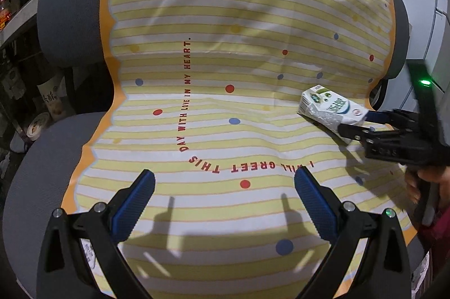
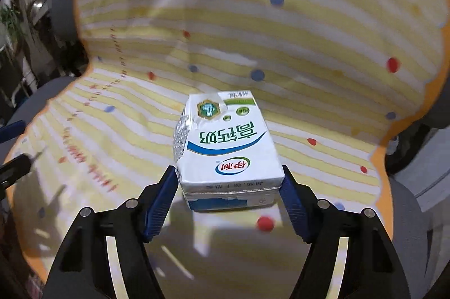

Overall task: Collect trash
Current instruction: 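Carry the milk carton to the bin and release it with the right gripper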

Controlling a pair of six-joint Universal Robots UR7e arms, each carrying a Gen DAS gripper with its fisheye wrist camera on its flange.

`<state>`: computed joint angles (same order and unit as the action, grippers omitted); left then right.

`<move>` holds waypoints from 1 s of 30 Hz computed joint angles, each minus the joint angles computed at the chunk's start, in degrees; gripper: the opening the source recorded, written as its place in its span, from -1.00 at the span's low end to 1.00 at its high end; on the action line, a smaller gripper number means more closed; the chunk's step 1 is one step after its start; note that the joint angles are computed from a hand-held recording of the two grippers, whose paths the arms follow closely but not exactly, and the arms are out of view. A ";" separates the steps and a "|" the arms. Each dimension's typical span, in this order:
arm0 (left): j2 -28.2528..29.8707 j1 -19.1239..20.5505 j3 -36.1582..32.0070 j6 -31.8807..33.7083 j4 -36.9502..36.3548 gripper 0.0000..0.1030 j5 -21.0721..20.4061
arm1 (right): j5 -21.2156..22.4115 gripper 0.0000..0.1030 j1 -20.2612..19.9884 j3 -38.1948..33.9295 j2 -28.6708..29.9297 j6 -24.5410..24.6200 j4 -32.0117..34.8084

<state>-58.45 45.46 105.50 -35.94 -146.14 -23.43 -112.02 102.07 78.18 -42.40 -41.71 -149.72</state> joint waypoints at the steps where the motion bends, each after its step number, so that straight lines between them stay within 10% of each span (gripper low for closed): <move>1: -0.24 -0.53 0.30 -1.22 1.18 0.87 0.14 | 0.68 0.39 0.12 1.23 -1.00 0.45 -0.96; 7: -0.20 -3.60 1.11 -6.20 5.43 0.87 -2.09 | 3.47 0.39 0.54 16.20 -13.90 9.98 -8.01; 18: 3.07 -10.83 1.36 -5.15 5.89 0.87 -3.91 | 1.53 0.39 0.25 35.52 -30.60 12.97 -18.01; 30: 16.16 -16.16 -7.57 14.78 -11.18 0.87 -16.06 | -3.34 0.40 -4.24 46.17 -51.19 12.74 -23.87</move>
<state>-42.29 29.30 97.93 -21.17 -157.32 -39.48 -115.36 97.84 124.35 -93.59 -28.97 -173.58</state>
